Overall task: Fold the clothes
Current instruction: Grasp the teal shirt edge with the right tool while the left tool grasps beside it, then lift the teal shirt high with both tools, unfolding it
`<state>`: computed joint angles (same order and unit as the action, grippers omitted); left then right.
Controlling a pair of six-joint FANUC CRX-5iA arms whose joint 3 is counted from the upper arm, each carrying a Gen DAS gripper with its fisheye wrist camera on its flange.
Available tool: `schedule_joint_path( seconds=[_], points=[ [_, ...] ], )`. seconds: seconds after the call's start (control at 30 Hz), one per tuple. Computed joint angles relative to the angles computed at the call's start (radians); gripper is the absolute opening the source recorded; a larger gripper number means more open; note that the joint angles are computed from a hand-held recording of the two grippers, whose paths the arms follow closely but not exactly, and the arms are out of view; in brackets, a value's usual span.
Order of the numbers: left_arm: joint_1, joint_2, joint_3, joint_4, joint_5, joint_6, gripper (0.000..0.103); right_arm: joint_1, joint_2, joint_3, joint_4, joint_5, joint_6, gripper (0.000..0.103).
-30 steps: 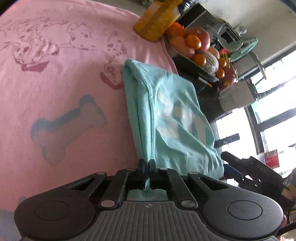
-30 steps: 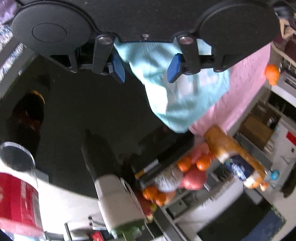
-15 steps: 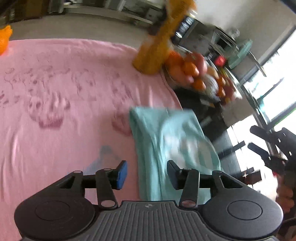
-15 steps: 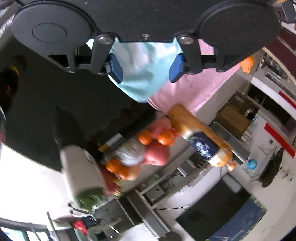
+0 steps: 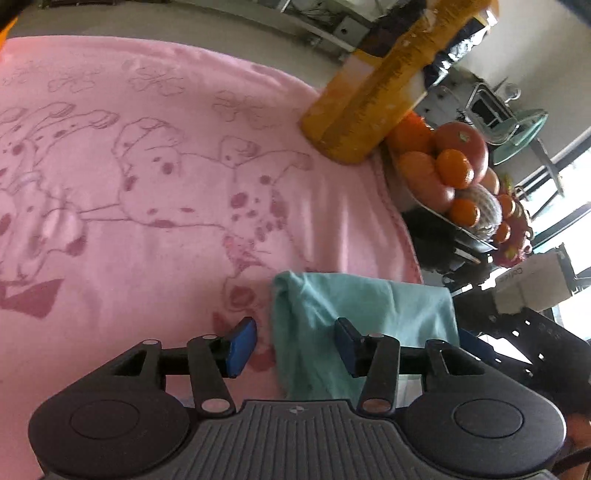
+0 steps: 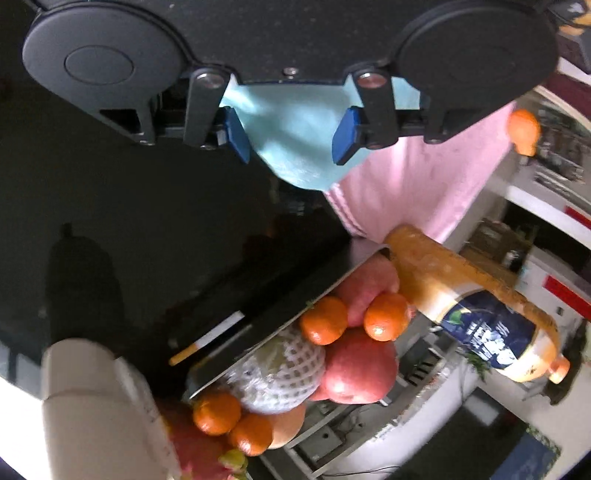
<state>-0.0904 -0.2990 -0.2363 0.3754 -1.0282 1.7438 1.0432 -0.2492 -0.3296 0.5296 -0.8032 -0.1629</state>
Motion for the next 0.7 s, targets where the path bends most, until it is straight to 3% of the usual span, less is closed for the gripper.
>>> schedule_joint_path(
  seconds=[0.07, 0.1, 0.13, 0.17, 0.2, 0.4, 0.7],
  points=[
    [-0.012, 0.003, -0.001, -0.005, 0.014, -0.014, 0.037, -0.012, 0.013, 0.008, -0.028, 0.024, 0.031, 0.041],
    [-0.020, 0.005, 0.001, -0.010, 0.020, -0.026, 0.026, -0.011, 0.022, 0.014, -0.024, 0.017, 0.042, 0.034],
    [-0.028, 0.008, 0.002, -0.014, 0.025, -0.038, 0.005, -0.010, 0.030, 0.020, -0.020, 0.010, 0.052, 0.029],
    [-0.035, 0.009, 0.005, -0.017, 0.026, -0.045, 0.005, -0.008, 0.035, 0.021, -0.012, 0.005, 0.054, 0.022],
    [-0.042, 0.000, 0.005, -0.022, 0.032, -0.046, 0.005, -0.005, 0.033, 0.016, 0.000, 0.004, 0.046, 0.004],
    [-0.039, -0.141, -0.048, -0.007, 0.107, -0.109, 0.004, 0.090, -0.046, -0.037, 0.247, -0.050, -0.098, 0.004],
    [0.094, -0.393, -0.102, 0.208, 0.153, -0.288, 0.004, 0.382, -0.115, -0.062, 0.710, -0.304, -0.362, 0.004]
  ],
)
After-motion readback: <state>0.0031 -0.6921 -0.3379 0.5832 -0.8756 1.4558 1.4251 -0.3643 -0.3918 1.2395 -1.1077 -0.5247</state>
